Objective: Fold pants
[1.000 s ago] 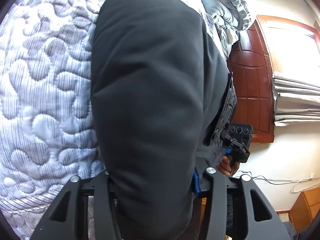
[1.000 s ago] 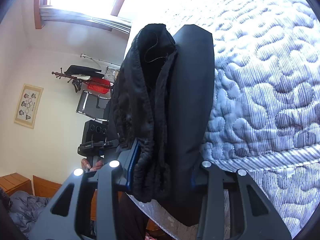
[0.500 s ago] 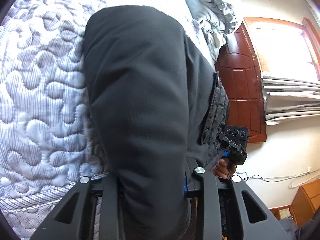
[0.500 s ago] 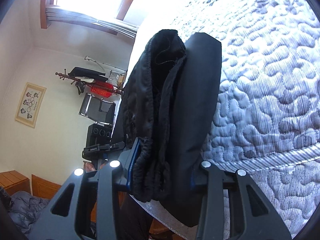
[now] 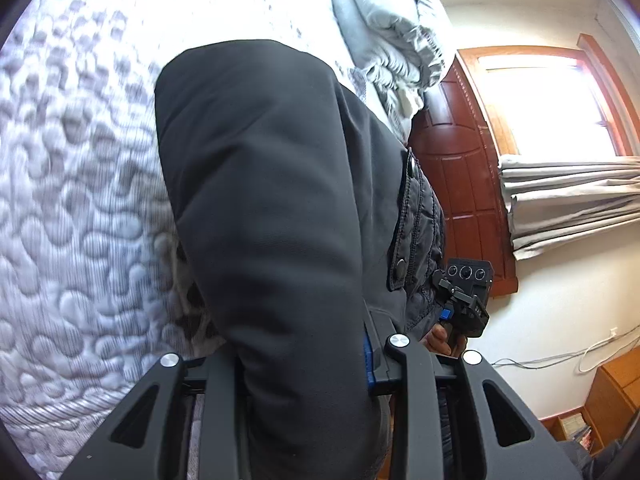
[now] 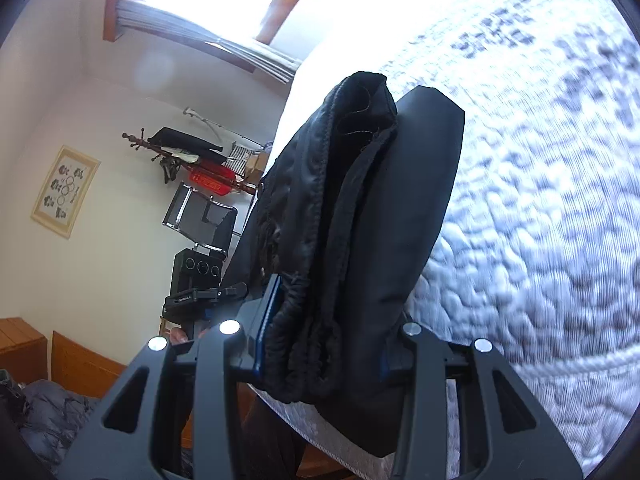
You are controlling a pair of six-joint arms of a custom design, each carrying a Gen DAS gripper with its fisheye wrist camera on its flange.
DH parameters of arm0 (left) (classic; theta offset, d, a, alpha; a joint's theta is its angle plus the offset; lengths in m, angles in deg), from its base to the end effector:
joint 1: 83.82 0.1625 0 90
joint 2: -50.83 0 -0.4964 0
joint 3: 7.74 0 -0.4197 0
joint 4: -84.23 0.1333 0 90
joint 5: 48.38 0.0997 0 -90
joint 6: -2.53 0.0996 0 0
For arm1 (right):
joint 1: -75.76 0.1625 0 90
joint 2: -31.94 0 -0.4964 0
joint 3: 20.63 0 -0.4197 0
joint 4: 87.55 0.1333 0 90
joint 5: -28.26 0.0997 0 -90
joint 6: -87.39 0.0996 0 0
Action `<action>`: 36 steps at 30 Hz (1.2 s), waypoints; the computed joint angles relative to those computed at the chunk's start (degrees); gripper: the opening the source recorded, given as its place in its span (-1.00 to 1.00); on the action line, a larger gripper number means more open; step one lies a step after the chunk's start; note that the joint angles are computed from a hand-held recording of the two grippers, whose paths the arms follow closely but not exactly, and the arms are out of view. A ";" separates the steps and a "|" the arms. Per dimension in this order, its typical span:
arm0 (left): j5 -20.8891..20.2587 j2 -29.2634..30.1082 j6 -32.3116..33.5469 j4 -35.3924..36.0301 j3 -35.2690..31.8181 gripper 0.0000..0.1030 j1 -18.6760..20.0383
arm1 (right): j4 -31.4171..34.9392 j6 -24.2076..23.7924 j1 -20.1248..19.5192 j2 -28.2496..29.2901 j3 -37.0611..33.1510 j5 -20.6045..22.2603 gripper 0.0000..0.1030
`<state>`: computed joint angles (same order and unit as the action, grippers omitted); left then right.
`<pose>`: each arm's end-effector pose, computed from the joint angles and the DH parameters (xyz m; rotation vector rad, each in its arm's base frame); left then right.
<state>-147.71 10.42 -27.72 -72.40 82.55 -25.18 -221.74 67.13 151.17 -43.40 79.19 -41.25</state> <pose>-0.3018 -0.7204 0.0980 -0.0617 -2.8429 0.2407 0.0033 -0.6549 0.4146 -0.2294 2.8305 -0.6241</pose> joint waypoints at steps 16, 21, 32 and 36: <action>5.52 2.70 6.09 8.23 -14.68 -0.41 2.25 | 5.66 -0.14 4.93 13.98 -20.30 0.38 -0.27; 7.03 5.61 8.21 12.67 -21.29 -0.40 3.56 | 8.53 0.33 5.56 18.69 -27.29 -0.56 -0.26; 8.15 12.62 10.27 19.72 -33.12 -0.38 7.75 | 13.64 2.54 5.73 26.43 -37.63 -3.11 -0.26; 8.32 13.66 10.25 21.29 -34.20 -0.36 8.58 | 14.43 3.40 5.17 28.22 -39.13 -3.58 -0.26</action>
